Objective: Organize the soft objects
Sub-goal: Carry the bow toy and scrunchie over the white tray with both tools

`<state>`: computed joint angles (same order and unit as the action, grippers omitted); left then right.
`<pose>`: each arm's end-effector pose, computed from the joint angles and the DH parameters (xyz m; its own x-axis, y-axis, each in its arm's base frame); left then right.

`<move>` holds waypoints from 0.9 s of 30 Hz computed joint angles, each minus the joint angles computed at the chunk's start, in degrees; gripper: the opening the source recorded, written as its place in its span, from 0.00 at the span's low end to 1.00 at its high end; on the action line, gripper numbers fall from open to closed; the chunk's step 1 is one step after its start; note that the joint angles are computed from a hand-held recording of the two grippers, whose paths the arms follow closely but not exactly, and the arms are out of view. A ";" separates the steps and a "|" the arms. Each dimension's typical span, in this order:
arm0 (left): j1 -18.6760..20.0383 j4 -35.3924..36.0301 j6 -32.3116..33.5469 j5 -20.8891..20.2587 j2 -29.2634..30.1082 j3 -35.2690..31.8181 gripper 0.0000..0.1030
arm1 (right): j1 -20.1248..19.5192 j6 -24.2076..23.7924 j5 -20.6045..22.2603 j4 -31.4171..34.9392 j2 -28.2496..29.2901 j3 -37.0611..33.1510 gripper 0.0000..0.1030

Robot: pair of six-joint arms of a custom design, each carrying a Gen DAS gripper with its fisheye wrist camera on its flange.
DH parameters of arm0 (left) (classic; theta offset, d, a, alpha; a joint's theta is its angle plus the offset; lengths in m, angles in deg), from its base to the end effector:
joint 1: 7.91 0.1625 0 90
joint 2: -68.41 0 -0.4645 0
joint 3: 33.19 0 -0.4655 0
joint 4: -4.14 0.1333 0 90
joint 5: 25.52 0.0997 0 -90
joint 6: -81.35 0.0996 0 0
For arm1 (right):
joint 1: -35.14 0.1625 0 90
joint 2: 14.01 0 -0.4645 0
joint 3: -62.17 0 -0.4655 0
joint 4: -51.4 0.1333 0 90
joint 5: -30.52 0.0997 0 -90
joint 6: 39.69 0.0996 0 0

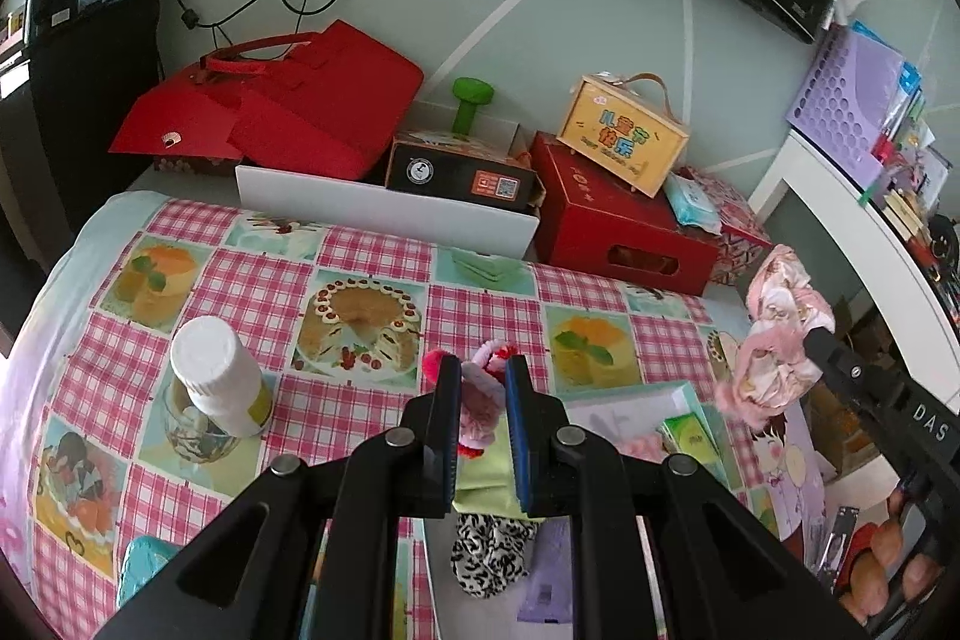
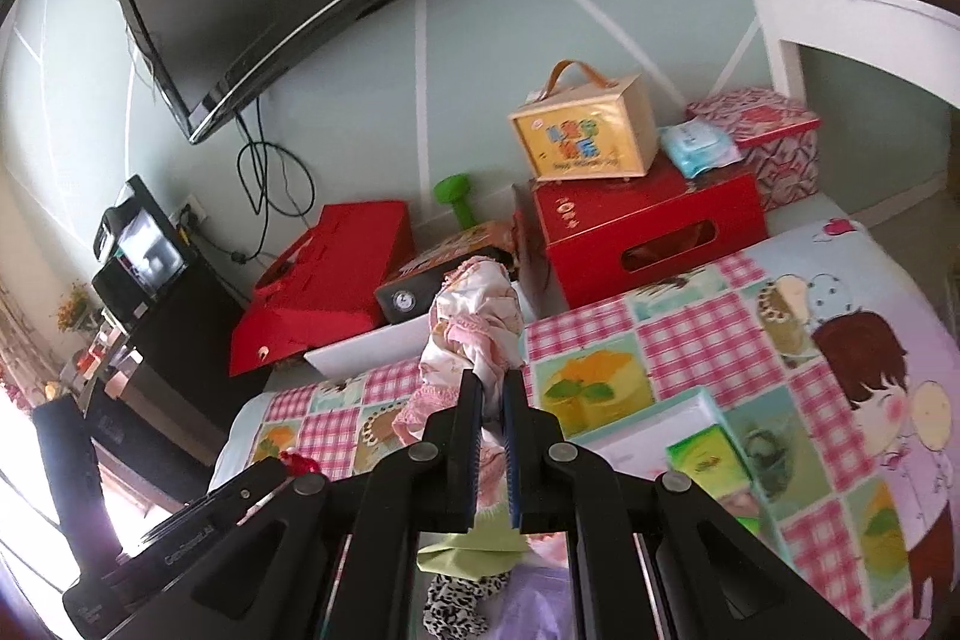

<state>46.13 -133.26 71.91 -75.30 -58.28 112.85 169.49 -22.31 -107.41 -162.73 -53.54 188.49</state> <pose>-0.0077 -0.3471 0.3605 -0.8706 0.0827 -0.4850 0.3806 0.7379 -0.5573 0.3948 -0.3190 0.0008 -0.9236 0.0301 0.3821 -0.2933 0.5863 -0.7551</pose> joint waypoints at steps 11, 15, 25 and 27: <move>-3.52 7.40 -2.64 -1.27 -5.19 1.53 0.14 | 2.11 2.81 -4.34 -2.97 -2.19 4.03 0.07; -4.79 9.56 -3.50 -1.54 -6.04 1.96 0.14 | 2.42 4.38 -5.10 -1.94 -2.46 4.91 0.07; -6.27 13.39 -5.38 -2.04 -7.57 2.63 0.14 | 2.91 9.15 -6.08 3.12 -3.13 6.26 0.07; -5.72 13.69 -5.50 -2.85 -7.53 2.61 0.14 | 3.08 9.93 -6.26 3.98 -3.23 6.50 0.07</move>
<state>40.41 -119.56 66.41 -78.15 -65.82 115.46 172.57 -12.38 -113.67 -158.75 -56.76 194.99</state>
